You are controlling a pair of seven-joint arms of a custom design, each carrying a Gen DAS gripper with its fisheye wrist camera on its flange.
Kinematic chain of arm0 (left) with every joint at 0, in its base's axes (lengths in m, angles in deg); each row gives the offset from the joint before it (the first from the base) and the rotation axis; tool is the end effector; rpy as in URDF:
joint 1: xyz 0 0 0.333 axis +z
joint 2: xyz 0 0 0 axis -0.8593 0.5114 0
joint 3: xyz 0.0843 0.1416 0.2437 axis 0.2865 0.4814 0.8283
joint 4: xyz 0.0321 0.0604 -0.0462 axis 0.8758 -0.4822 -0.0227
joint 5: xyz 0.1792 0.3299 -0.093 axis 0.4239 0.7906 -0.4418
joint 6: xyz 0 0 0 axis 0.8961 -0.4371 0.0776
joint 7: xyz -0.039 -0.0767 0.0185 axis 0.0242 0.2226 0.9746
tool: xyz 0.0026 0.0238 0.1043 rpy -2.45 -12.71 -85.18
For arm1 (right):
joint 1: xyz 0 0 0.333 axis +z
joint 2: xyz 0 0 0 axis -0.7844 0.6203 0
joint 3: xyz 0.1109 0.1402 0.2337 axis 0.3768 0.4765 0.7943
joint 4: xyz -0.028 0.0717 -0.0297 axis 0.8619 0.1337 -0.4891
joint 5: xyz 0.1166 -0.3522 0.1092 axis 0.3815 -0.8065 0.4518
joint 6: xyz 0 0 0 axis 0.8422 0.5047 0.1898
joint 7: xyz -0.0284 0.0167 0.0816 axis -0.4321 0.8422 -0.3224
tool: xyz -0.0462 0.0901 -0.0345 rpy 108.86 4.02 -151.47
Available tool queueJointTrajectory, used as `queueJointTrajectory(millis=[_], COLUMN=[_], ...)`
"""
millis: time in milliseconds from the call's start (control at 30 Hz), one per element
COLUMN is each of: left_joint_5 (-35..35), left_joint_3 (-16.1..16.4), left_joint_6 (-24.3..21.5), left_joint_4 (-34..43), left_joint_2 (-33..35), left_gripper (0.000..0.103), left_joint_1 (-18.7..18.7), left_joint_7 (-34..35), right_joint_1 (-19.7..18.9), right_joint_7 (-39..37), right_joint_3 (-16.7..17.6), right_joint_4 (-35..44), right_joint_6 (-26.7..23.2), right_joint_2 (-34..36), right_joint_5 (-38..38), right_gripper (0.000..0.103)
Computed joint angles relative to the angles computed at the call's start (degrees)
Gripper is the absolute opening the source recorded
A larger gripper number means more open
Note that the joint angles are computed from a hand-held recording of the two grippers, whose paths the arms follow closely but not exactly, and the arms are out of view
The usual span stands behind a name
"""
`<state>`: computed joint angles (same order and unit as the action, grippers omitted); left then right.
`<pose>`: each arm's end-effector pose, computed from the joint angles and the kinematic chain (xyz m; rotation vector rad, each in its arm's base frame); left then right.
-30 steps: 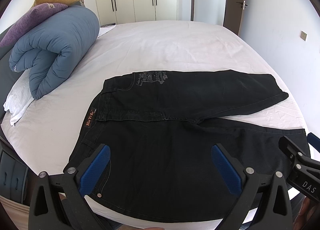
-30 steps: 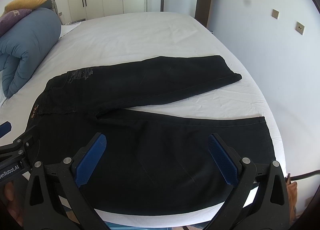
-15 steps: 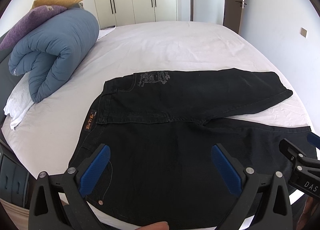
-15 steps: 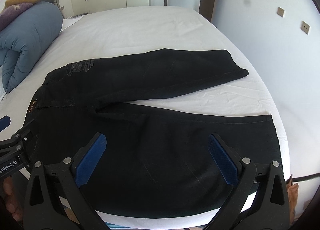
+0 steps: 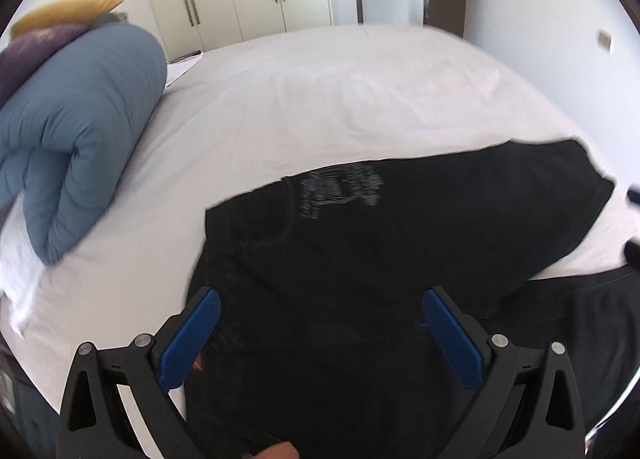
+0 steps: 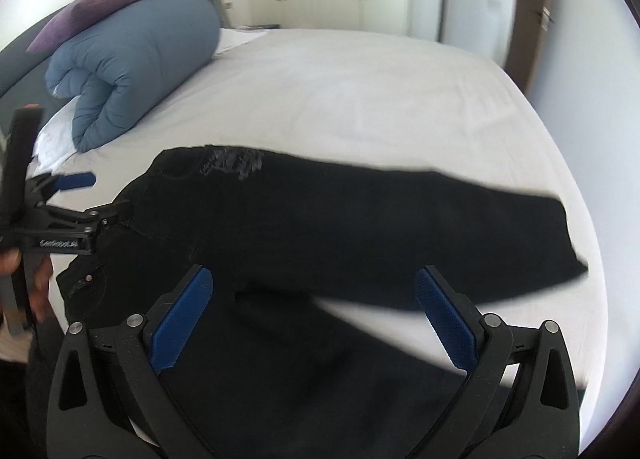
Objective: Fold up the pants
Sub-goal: 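Grasp the jeans waistband with the left gripper while the right gripper grasps the waistband too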
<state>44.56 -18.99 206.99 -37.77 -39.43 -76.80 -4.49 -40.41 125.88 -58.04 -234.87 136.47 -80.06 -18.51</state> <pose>0.4608 -0.3005 0.4764 -1.9152 1.6802 -0.4042 0.3776 0.0385 0.5225 -2.1919 1.1039 -0.4567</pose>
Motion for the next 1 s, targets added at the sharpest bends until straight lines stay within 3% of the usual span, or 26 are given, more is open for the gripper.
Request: queueJointTrajectory(millis=[133,233,400,500,733,833,933,1000], left_joint_5=[-1.5,-5.8,-14.7,-20.2,-28.7,-30.2,-29.6,-29.3], left_joint_3=[3.6,5.0,5.2,5.3,5.9,5.6,6.1,6.1], left_joint_6=[5.7,7.6,2.5,-2.5,-11.7,-11.9,-12.4,-12.1], left_joint_4=[3.8,10.9,24.6,31.8,42.0,41.5,41.2,40.3], left_joint_2=[4.6,11.5,23.4,29.3,38.1,38.4,38.4,37.9], left_gripper=[0.103,0.103,0.102,0.095,0.057,0.045,0.04,0.03], left_joint_1=[3.2,5.3,7.4,8.8,11.1,11.2,10.4,9.9], left_joint_7=[10.7,28.9,50.6,60.0,66.4,67.9,67.6,67.3], right_joint_1=[5.9,6.0,3.3,1.1,-3.3,-4.2,-4.3,-4.2], right_joint_7=[-9.5,-14.4,-19.9,-22.7,-25.6,-26.1,-26.2,-25.9], right_joint_3=[-4.2,-3.9,-2.7,-1.5,2.6,3.6,4.5,4.9], right_joint_4=[11.4,20.4,31.3,35.2,38.7,39.2,40.4,41.8], right_joint_6=[-1.1,-3.8,-10.1,-13.7,-16.4,-17.1,-17.2,-17.6], right_joint_2=[13.7,24.0,35.4,39.5,45.1,45.8,46.9,47.8], right_joint_5=[4.8,6.1,8.1,9.7,11.0,11.2,10.9,10.3], right_gripper=[0.101,0.087,0.071,0.069,0.063,0.063,0.063,0.063])
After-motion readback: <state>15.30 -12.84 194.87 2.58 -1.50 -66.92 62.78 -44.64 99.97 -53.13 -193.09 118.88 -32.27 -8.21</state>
